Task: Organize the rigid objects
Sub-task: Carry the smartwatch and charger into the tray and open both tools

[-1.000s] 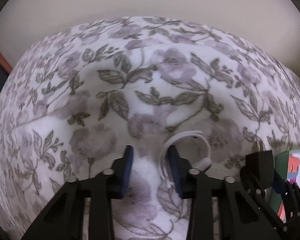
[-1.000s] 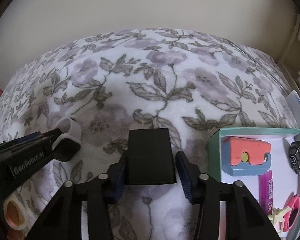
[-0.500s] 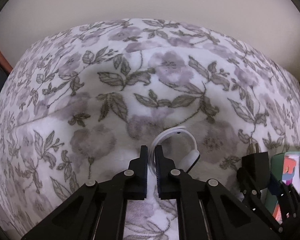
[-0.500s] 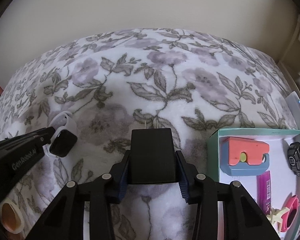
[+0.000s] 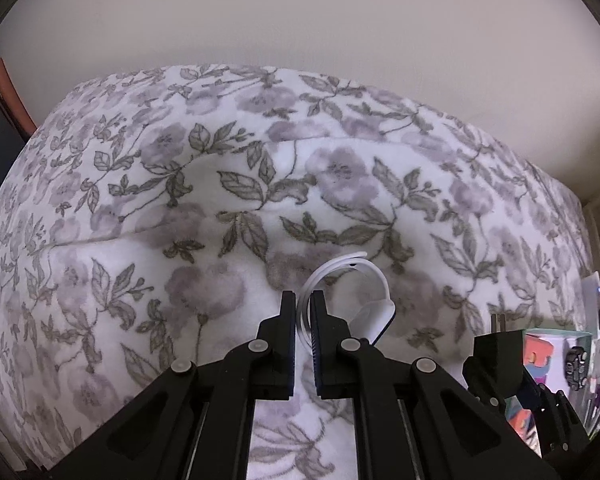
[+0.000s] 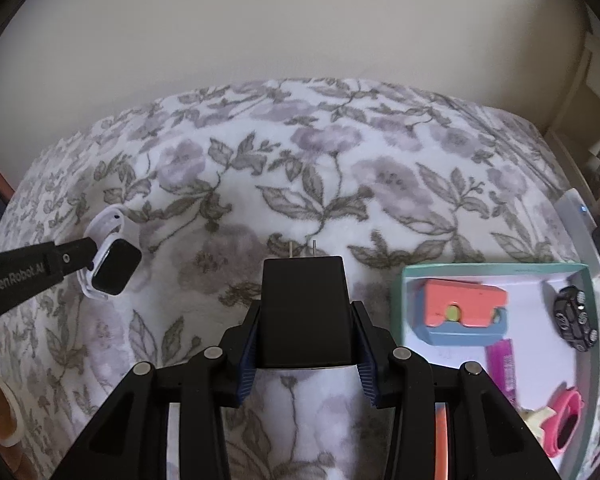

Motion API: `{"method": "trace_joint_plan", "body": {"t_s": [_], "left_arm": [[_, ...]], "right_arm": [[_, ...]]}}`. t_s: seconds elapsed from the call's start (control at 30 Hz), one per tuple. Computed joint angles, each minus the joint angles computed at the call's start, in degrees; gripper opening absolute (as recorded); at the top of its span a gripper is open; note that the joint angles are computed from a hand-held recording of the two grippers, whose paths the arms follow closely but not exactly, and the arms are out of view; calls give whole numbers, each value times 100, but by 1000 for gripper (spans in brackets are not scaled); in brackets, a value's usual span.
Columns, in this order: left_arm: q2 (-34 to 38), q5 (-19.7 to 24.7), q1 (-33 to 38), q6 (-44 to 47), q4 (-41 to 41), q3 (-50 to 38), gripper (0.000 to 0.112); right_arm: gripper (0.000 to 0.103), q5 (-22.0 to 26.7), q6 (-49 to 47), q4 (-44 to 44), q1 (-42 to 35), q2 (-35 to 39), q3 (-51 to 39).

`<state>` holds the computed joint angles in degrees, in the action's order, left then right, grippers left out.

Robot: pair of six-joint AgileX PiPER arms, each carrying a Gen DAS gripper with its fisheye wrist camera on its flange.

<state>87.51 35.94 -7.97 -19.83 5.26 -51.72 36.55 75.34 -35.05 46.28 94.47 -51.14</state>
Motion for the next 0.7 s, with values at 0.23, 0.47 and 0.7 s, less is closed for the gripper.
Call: {"method": "trace_joint_plan", "body": {"t_s": [0.23,0.47,0.7], "left_arm": [[-799,523,-335,-213,59,158,7],[-1773,923,-866,-439,77,581,7],[-2740,1277,-1862,-1011,283,978,7]], "right_arm": [[44,558,111,188,230,-916,294],[44,1532,576,151,945,-1867,638],[44,2782,1139,38,1878,-2780,793]]}}
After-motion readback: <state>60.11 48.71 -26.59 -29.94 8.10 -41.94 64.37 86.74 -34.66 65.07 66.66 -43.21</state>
